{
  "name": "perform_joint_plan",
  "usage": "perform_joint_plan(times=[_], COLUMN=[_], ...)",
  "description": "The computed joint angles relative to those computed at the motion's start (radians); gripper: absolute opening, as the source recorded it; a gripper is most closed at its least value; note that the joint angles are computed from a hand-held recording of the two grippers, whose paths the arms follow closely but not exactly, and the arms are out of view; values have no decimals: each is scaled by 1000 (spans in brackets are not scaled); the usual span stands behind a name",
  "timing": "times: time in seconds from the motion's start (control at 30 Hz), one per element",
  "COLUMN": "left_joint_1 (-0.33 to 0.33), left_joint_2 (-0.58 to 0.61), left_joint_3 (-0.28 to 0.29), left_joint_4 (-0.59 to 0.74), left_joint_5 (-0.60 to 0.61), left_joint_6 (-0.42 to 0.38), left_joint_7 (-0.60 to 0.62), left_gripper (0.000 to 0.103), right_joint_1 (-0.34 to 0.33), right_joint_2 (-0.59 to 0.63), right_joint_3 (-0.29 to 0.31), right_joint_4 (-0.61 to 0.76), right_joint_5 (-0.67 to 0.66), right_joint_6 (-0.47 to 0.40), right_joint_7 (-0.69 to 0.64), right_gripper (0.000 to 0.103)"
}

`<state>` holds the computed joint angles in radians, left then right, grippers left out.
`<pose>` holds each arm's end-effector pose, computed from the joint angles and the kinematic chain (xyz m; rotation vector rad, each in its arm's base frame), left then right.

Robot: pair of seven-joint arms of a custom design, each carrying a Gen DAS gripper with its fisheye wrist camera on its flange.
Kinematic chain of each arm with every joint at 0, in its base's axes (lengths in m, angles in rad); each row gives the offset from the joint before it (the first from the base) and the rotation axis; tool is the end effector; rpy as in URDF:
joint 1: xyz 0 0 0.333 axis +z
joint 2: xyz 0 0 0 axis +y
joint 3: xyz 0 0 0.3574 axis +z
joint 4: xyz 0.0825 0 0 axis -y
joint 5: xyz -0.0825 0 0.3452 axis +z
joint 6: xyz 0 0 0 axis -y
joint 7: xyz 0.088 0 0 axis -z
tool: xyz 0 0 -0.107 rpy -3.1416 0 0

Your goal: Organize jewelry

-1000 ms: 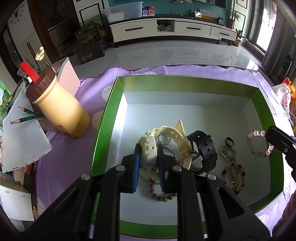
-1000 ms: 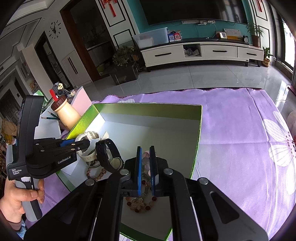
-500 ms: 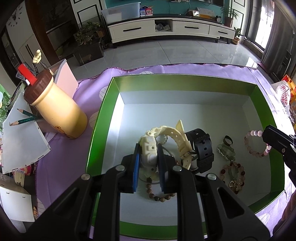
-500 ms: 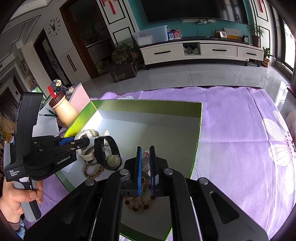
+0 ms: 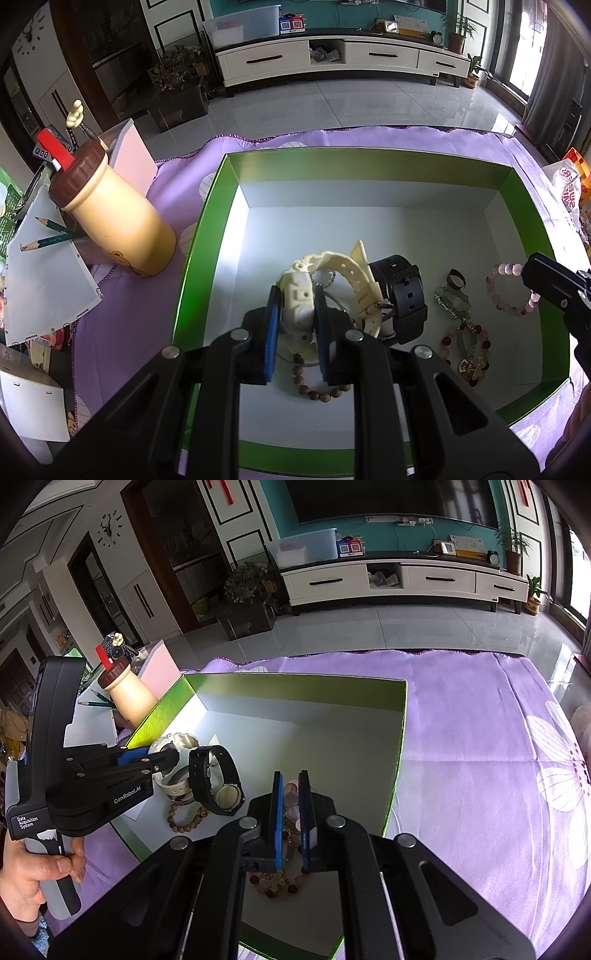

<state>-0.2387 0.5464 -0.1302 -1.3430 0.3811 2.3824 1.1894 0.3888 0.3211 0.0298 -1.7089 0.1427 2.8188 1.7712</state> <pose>0.6983 -0.2379 0.5159 -1.7242 2.0296 -0.4747 0.6206 0.2650 0.5536 -1.7569 1.5955 -0.3352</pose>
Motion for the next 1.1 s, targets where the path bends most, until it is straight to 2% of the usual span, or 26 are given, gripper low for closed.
perform_joint_plan(times=[0.53, 0.63, 0.73, 0.8, 0.83, 0.87, 0.9, 0.93, 1.0, 1.03, 1.1], left_joint_1=[-2, -2, 5, 8, 8, 6, 8, 11, 15, 16, 23], left_joint_2=[-14, -26, -40, -56, -69, -81, -96, -105, -130, -140, -171], left_joint_3=[4, 4, -2, -4, -2, 0, -1, -3, -4, -5, -10], left_joint_4=[-17, -30, -44, -65, -78, -91, -107, -114, -132, -140, -161], left_joint_5=[16, 17, 9, 6, 10, 17, 20, 19, 17, 17, 8], left_joint_6=[24, 32, 42, 59, 69, 78, 90, 94, 99, 101, 103], left_joint_7=[-7, -12, -13, -18, -23, -30, -33, -33, -43, -49, -57], left_gripper=[18, 18, 26, 45, 50, 60, 64, 66, 83, 87, 100], right_joint_1=[1, 1, 11, 18, 21, 28, 38, 43, 45, 43, 44], right_joint_2=[8, 4, -4, -16, -23, -33, -43, -50, -66, -73, -90], right_joint_3=[0, 2, -6, -12, -14, -22, -34, -39, -42, -41, -43], right_joint_4=[8, 5, 6, 5, 2, -3, -6, -6, -3, -3, 2], right_joint_5=[1, 7, -10, -27, -36, -55, -82, -102, -133, -146, -183], right_joint_6=[-16, -16, -25, -35, -37, -40, -46, -56, -88, -103, -146], right_joint_7=[1, 4, 20, 35, 41, 56, 79, 96, 126, 137, 169], right_gripper=[8, 11, 15, 23, 35, 46, 53, 56, 71, 75, 95])
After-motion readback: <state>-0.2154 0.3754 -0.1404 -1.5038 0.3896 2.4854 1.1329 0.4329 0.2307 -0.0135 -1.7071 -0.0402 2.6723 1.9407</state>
